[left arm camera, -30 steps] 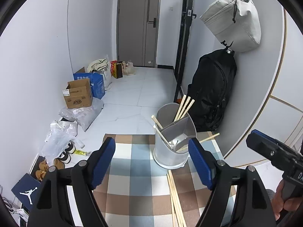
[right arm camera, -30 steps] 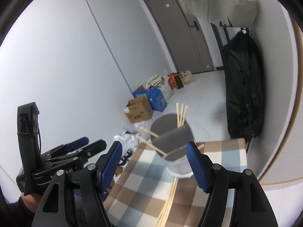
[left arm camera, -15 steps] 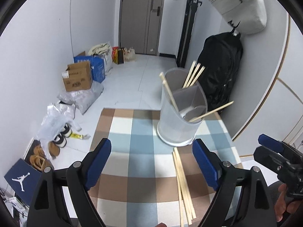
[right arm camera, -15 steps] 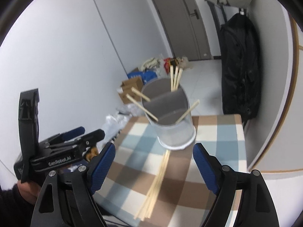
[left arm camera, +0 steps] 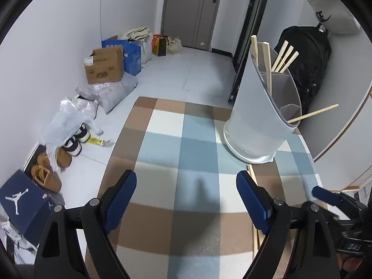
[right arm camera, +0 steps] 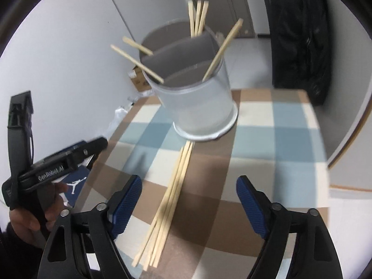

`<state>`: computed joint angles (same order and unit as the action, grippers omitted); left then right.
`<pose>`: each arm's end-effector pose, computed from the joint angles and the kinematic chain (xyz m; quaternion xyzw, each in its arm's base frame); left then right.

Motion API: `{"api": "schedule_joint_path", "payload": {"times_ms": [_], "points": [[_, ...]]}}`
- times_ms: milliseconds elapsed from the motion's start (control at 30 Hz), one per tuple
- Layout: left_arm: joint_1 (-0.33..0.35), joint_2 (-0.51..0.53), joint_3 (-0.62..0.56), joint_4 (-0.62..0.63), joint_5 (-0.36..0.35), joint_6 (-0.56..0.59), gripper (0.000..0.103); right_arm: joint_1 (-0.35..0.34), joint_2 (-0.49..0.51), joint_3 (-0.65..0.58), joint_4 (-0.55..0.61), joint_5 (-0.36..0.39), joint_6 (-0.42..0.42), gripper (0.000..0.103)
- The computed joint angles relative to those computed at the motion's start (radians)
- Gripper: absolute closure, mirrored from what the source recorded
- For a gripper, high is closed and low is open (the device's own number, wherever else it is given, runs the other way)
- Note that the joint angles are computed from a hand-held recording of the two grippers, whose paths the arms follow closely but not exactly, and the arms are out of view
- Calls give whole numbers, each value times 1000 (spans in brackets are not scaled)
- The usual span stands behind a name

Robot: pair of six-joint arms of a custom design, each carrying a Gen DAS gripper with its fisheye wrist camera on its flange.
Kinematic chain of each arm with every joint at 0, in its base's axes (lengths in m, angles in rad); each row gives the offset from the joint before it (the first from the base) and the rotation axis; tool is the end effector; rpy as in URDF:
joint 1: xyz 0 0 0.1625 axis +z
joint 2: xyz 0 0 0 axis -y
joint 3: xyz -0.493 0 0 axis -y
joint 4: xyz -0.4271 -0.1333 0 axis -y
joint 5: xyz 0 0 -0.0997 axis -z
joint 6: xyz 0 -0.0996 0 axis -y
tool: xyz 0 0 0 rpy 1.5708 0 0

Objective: Organize utensils
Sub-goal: 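Lower both open grippers back to the chopstick pile, then close the right gripper on a chopstick while the left gripper approaches the pile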

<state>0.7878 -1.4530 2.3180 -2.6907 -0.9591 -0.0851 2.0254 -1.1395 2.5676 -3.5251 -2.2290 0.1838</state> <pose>-0.1838 -0.4548 0.2733 0.2874 0.9019 -0.2356 0.2200 0.2374 -0.3210 0.1695 0.0401 -0.9168 0.3316 0.2191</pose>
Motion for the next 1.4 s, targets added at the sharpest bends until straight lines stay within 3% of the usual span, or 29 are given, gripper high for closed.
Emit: {"api": "schedule_joint_path", "payload": {"times_ms": [167,233,300,433,600,633,867,1000,1067,1133,1400], "points": [[25,18,-17,29,-21,10,18,-8,46,-9,-15,-25,-22,31],[37,21,-26,39,-39,11,18,-18,43,-14,11,-17,-11,38],[43,25,-33,46,-38,12,18,-23,47,-25,31,-33,3,38],[61,30,-52,72,-54,-11,18,-40,59,-60,96,-36,40,53],[84,38,-76,106,-77,-43,18,-39,100,-119,143,-50,19,59],[87,39,-80,115,-79,-50,18,-41,103,-127,155,-54,27,65],[107,42,-98,144,-98,-63,18,-70,143,-178,191,-79,74,72],[115,47,-107,165,-103,-70,18,-48,168,-194,202,-153,81,88],[118,48,-110,172,-105,-71,18,-46,160,-187,208,-157,91,92],[118,47,-112,176,-106,-74,18,-45,142,-174,214,-152,110,103],[98,43,-100,178,-107,-56,18,-48,71,-113,270,-155,189,103]]}}
